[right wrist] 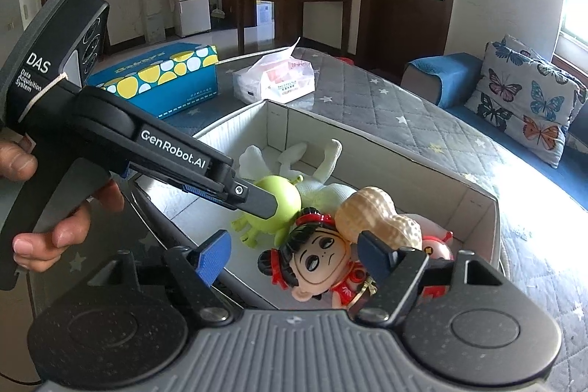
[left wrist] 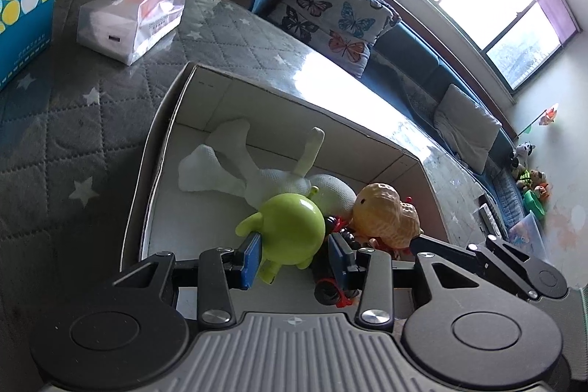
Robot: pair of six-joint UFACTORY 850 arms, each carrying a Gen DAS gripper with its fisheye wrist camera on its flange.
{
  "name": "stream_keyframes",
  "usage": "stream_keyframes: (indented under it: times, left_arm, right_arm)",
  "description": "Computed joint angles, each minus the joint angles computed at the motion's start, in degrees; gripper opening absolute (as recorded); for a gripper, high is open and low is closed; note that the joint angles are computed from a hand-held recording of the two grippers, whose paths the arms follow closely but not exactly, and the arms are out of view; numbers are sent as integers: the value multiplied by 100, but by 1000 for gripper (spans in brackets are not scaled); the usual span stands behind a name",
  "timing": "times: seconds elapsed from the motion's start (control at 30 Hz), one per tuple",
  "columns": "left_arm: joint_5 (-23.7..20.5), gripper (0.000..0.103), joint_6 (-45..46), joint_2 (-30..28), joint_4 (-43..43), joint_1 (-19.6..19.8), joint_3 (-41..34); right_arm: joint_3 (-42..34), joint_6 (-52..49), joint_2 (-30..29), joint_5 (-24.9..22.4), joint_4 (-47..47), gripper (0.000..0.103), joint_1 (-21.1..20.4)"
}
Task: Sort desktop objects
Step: 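Lower the green alien into the box beside the rabbit and release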
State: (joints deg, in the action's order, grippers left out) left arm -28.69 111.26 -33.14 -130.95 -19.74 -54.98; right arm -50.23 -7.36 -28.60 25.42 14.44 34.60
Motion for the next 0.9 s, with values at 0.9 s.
stream_keyframes:
  times: [0.9]
  left_arm:
    - [-465, 42, 2530, 805, -2076, -323, 954]
  right_arm:
    - [408, -63, 214, 579, 902, 91, 298]
